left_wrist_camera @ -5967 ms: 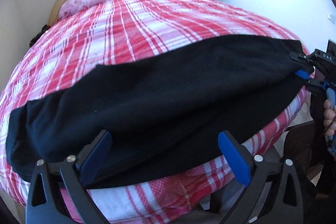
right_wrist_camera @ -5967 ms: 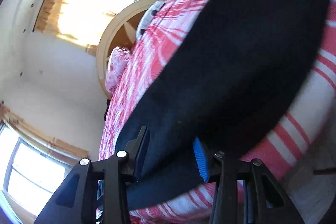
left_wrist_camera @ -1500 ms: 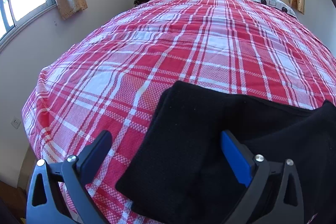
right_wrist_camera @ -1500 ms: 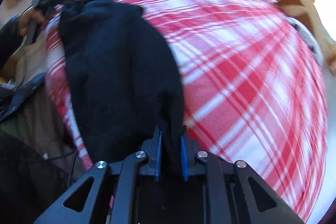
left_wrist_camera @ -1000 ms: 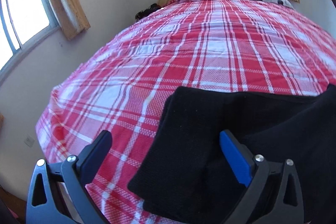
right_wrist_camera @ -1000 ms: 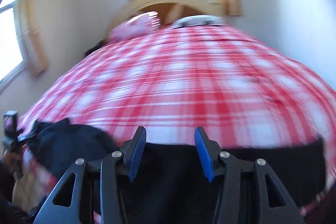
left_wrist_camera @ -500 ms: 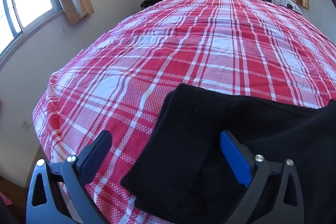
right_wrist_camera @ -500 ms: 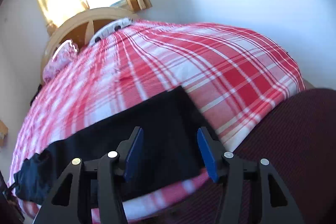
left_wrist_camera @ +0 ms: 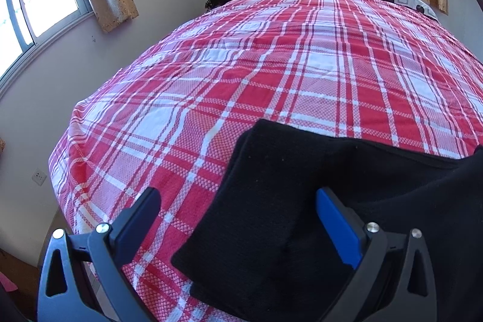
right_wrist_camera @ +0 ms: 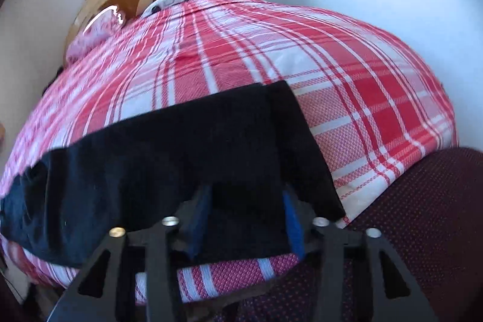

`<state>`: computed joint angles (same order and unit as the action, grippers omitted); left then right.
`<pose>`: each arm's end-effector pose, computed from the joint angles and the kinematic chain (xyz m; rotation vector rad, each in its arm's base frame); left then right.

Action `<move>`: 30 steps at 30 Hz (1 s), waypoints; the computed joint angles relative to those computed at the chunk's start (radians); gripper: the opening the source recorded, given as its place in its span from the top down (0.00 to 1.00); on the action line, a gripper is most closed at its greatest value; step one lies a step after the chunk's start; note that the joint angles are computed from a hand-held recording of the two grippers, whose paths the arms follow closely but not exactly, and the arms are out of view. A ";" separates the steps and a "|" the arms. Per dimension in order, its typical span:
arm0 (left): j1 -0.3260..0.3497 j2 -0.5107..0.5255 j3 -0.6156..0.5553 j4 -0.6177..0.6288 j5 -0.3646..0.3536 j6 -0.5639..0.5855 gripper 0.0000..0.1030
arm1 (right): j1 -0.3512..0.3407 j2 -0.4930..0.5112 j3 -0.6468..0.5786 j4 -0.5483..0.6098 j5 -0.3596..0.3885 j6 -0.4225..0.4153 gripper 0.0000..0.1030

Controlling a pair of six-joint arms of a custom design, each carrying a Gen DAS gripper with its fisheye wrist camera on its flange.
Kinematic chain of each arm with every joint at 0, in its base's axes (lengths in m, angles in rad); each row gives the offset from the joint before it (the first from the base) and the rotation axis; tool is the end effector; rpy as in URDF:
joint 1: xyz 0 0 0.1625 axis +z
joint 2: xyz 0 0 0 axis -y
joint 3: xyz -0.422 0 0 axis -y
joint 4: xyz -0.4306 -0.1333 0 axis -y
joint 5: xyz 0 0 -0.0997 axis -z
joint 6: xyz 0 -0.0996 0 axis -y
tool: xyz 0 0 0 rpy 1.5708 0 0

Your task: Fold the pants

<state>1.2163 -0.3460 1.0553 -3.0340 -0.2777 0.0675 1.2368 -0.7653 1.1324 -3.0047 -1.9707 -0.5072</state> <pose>-0.0681 -0.8439 0.0735 -0.1477 1.8573 -0.8921 -0.1843 -0.8196 0.3433 -0.0712 -2.1903 0.9929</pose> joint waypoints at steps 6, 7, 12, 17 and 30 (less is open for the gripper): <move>-0.002 0.011 -0.015 -0.015 0.011 0.043 0.00 | 0.033 0.033 -0.059 -0.022 -0.134 -0.109 0.90; -0.002 0.014 -0.018 -0.021 0.014 0.052 0.00 | 0.037 0.039 -0.072 -0.019 -0.150 -0.119 0.90; -0.004 0.033 -0.039 -0.058 0.029 0.099 0.00 | 0.046 0.074 -0.126 -0.085 -0.240 -0.257 0.95; -0.008 0.059 -0.071 -0.106 0.048 0.175 0.00 | 0.033 0.109 -0.170 -0.114 -0.274 -0.304 0.95; -0.009 0.075 -0.096 -0.111 0.063 0.197 0.00 | 0.011 -0.035 -0.023 -0.144 0.035 -0.034 0.46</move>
